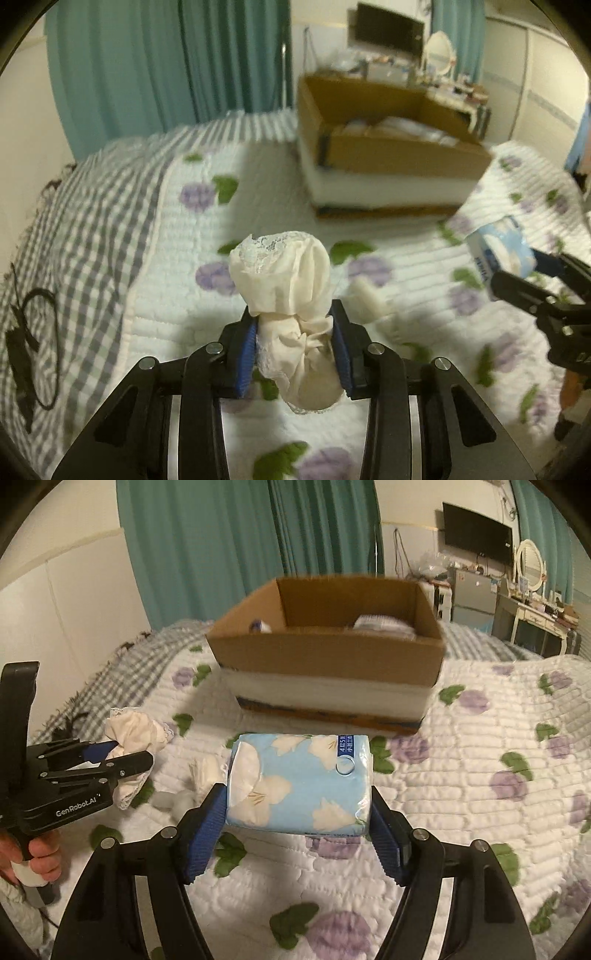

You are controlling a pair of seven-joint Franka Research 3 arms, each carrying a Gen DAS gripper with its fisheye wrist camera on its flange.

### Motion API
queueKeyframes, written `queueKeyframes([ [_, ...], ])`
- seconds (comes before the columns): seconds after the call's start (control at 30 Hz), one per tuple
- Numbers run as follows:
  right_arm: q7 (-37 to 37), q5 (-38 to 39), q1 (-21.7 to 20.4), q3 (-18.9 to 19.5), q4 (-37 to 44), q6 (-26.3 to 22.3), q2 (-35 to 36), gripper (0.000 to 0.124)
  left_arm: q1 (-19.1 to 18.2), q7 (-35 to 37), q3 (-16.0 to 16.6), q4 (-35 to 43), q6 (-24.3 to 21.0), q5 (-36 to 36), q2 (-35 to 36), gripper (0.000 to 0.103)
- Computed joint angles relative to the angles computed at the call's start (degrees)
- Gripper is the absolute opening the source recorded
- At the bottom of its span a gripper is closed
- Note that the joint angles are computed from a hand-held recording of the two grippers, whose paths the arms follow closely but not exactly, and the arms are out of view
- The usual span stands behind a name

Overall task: Organize soft objects
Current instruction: 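Carry both items into the cardboard box and release them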

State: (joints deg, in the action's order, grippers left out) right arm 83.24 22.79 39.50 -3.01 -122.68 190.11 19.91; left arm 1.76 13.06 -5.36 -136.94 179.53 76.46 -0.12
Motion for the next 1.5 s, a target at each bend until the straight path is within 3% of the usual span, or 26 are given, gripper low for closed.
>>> queueKeyframes([
  [0.1, -1.08, 1.5, 2.82, -2.31, -3.12, 2.1, -3.44, 0.072, 0.34, -8.98, -0.77, 0.23, 1.75, 9.47, -4.12, 0.035],
  [0.23, -5.67, 6.41, 7.41, -6.18, -5.19, 4.03, -7.69, 0.072, 0.25, -7.02, -2.44, 0.48, 1.85, 8.55, -8.51, 0.035],
  [0.37, -16.05, 16.03, 15.5, -13.62, -4.23, 5.31, -11.43, 0.072, -0.12, -6.23, -4.0, 2.73, 1.75, 9.07, -10.77, 0.035],
  [0.53, -31.04, 29.11, 21.34, -19.86, 1.28, 5.72, -12.78, 0.072, -0.64, -6.11, -5.16, 8.92, 0.37, 9.75, -8.55, 0.035],
  [0.67, -38.83, 36.39, 25.55, -26.54, 8.76, 1.7, -9.72, 0.072, -1.62, -3.37, -4.39, 15.92, -0.23, 5.61, -2.54, 0.035],
  [0.83, -32.73, 31.41, 23.25, -29.98, 18.34, -5.31, -1.34, 0.072, -3.73, -0.9, -1.81, 26.67, -1.01, 4.45, 7.82, 0.038],
  [0.97, -30.42, 30.74, 13.92, -24.51, 29.09, -10.39, 7.24, 0.073, -3.38, 11.24, -1.86, 33.91, -1.47, -8.07, 17.36, 0.039],
  [1.0, -29.58, 30.61, 11.61, -23.15, 32.23, -11.83, 9.75, 0.073, -2.75, 14.8, -2.68, 35.11, -2.14, -11.55, 19.27, 0.043],
  [1.03, -28.61, 30.05, 10.16, -22.44, 34.38, -12.79, 11.52, 0.073, -2.46, 17.47, -3.25, 36.37, -3.78, -14.57, 20.99, 0.061],
  [1.07, -26.83, 29.01, 8.96, -22.36, 37.32, -14.3, 14.18, 0.073, -3.62, 16.87, -2.0, 37.98, -5.06, -15.08, 22.67, 0.073],
  [1.13, -24.27, 27.05, 6.51, -21.37, 42.38, -16.28, 18.47, 0.073, -5.87, 14.79, 1.32, 40.13, -3.13, -14.11, 25.27, 0.074],
  [1.17, -25.64, 27.57, 4.47, -19.05, 43.28, -15.97, 19.2, 0.074, -6.72, 14.67, 2.52, 40.99, -2.63, -14.23, 26.3, 0.074],
  [1.27, -21.11, 24.45, 2.38, -19.1, 49.7, -17.96, 24.35, 0.094, -10.42, 13.2, 7.16, 42.59, -2.07, -13.45, 27.99, 0.074],
  [1.33, -18.69, 23.2, 0.85, -18.33, 52.9, -18.61, 26.58, 0.095, -12.06, 13.55, 9.21, 42.6, -1.82, -13.95, 28.14, 0.074],
  [1.5, -14.89, 19.77, 1.3, -18.23, 49.53, -15.77, 24.88, 0.096, -18.24, 7.8, 16.54, 40.49, -0.22, -10.73, 25.37, 0.074],
])
